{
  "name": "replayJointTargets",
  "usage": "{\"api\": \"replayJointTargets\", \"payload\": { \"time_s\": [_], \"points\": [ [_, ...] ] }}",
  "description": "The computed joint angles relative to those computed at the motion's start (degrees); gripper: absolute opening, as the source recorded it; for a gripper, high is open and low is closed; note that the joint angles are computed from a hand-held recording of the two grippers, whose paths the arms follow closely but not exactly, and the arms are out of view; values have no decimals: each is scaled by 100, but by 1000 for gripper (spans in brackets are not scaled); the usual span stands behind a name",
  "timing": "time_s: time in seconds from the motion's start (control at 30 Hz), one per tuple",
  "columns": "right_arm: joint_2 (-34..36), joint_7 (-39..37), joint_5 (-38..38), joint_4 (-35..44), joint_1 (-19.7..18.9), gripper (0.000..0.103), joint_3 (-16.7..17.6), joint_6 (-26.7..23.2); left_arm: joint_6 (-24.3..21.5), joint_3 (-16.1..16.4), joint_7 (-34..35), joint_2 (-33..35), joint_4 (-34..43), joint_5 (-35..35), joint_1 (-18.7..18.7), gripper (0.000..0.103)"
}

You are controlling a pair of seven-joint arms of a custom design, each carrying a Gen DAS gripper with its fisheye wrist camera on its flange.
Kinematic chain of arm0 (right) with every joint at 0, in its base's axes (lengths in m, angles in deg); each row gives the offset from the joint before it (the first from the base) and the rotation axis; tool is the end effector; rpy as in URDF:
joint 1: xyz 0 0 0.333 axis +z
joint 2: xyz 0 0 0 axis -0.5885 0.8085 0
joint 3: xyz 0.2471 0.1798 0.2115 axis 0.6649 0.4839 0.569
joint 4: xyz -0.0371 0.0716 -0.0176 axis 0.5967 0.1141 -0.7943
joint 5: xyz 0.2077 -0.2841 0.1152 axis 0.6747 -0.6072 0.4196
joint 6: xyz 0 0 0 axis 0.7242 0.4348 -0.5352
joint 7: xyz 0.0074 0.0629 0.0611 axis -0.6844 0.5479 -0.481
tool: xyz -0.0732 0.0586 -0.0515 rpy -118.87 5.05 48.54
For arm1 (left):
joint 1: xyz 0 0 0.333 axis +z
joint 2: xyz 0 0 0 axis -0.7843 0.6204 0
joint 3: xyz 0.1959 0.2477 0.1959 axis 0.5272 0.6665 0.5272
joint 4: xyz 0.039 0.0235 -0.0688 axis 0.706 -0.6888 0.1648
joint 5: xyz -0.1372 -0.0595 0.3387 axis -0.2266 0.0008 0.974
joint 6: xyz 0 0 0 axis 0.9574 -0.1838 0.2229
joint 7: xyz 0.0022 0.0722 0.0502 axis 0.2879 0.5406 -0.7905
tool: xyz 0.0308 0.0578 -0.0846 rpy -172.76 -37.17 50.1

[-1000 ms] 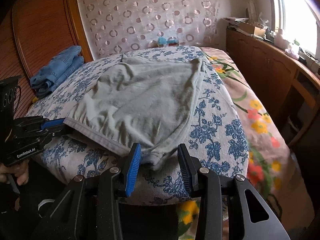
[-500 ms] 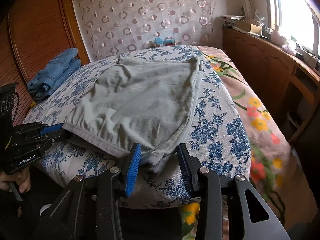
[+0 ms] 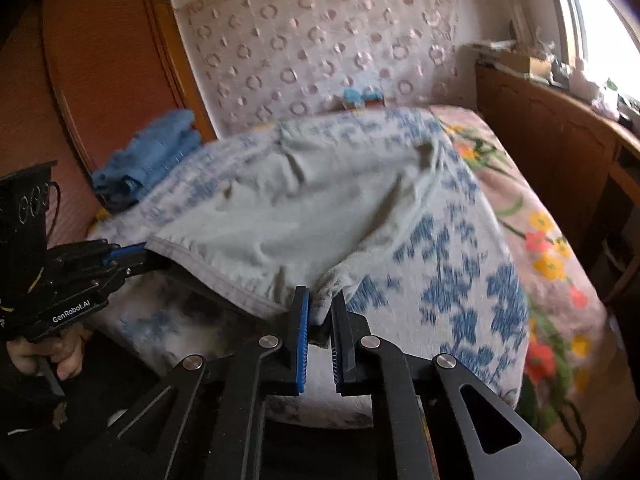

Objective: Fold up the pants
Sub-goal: 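Lift the gripped pants high above the bed with both grippers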

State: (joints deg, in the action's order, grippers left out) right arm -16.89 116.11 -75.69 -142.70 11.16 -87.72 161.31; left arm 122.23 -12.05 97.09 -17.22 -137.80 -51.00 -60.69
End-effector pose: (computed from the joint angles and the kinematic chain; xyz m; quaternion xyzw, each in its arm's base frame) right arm 0.5987 0.5149 0.4705 -0.6019 0.6428 -0.2633 0.3939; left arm 0.7405 -0.3119 0.5068 -0.3449 0.8310 -0.4147 0.1360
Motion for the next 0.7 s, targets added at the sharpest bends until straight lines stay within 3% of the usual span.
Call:
{"api": "replayJointTargets", "payload": {
  "time_s": [0.17,0.53,0.7],
  "points": [
    [-214,187,-565,154,197,9,-229,36,175,-272,317,-354,-150,-285,279,8],
    [-233,-571,-1007,1213,112,9,21,-2,503,-431,941,-918,-106,-877,586,7],
    [-182,-868,-1020,1525,210,9,-42,7,850,-561,1325,-1069,-173,-1157,698,7]
  ]
}}
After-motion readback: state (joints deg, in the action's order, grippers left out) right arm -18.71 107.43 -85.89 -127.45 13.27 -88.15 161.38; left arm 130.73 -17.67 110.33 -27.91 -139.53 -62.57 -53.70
